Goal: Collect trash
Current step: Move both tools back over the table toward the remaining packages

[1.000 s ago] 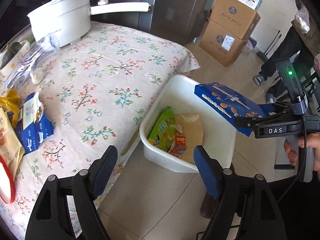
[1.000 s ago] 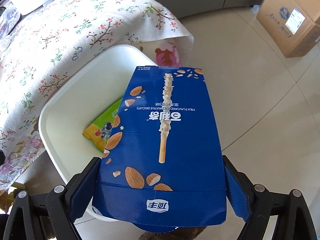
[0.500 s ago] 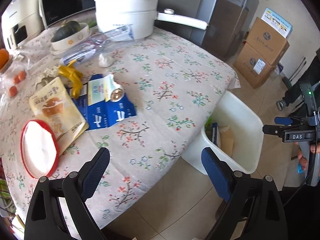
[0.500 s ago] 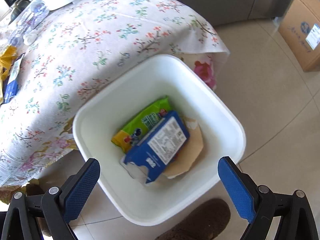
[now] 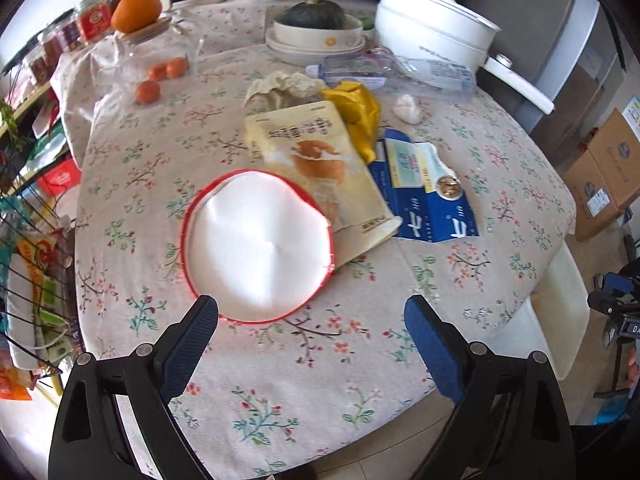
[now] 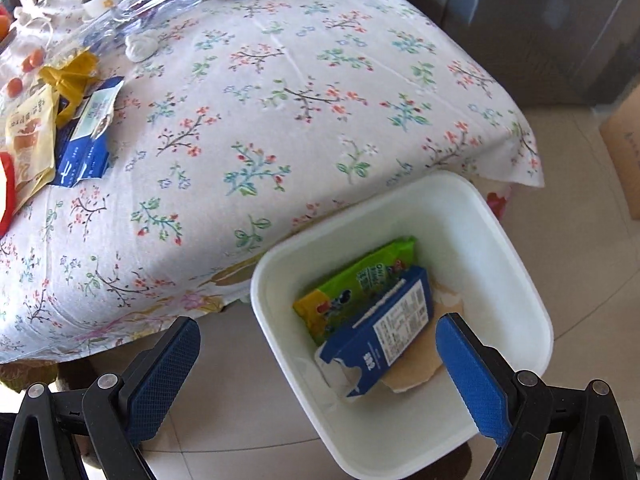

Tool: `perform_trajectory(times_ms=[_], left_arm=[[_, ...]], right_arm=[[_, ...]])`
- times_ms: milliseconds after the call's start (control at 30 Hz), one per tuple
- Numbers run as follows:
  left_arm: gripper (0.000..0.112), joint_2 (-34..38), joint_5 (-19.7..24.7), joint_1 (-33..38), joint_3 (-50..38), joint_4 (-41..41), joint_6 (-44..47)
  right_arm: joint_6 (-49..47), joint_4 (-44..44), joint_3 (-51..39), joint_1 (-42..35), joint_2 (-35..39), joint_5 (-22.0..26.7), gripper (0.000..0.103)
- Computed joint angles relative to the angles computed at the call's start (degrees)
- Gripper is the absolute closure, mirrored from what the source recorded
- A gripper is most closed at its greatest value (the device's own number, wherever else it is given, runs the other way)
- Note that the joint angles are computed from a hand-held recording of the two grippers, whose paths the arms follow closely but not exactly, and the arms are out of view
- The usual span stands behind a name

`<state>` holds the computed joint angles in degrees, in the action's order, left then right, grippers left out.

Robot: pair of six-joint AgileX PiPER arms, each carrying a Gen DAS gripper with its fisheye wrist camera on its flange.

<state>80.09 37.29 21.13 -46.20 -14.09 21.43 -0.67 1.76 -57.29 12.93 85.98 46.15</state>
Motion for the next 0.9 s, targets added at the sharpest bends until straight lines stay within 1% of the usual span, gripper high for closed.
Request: perform_trajectory(times_ms=[200,367,400,467,533,567,633,667,733,833,900], left_arm=[[0.017,5.5,-0.5,8.8,-2.7,-0.1,3.2],[0.017,8.5,-1.3,13.0,-3.8,-1.1,5.7],[0.019,8.9,-1.2,13.7,-4.0,-1.5,6.4],[0.026,9.8,-0.9,14.5,-4.4,-2.2,7.5],[0.036,10.8,-0.3,14.7,-5.0,-2.2,7.5],[0.039,11.4,0.3,15.0,-5.5,-2.5,7.8],[0.052,12.7,1.4,15.4,-6.3,-3.3,8.2],[0.055,13.2,1.9,15.6,-6.6,-3.7,8.3],[0.066,14.3,2.6,15.7,-7.2,-4.5,8.6],[0.074,15.2,2.5,15.0,-7.4,-3.9,8.0],[0.076,15.4,1.9,14.3,-7.2,-2.6,7.1]], right_arm=[[5.6,-2.8,-5.5,8.9,4.6,0.4,0.006],[9.3,-4.7,-11.4,15.3,10.5,1.1,0.006],[9.7,-5.0,-12.5,16.5,11.6,1.3,0.006],[10.3,-5.6,-14.9,18.5,14.1,1.7,0.006],[10.6,-5.9,-17.4,20.3,16.6,2.3,0.006],[10.7,-5.9,-18.9,21.0,17.8,2.6,0.006],[10.6,-5.6,-21.7,22.0,20.3,3.3,0.006],[10.4,-5.3,-23.1,22.4,21.4,3.6,0.006],[10.4,-4.9,-25.9,23.0,23.7,4.2,0.006],[10.6,-4.5,-29.9,23.3,26.9,5.2,0.006],[10.8,-4.4,-32.1,23.4,28.6,5.5,0.006]])
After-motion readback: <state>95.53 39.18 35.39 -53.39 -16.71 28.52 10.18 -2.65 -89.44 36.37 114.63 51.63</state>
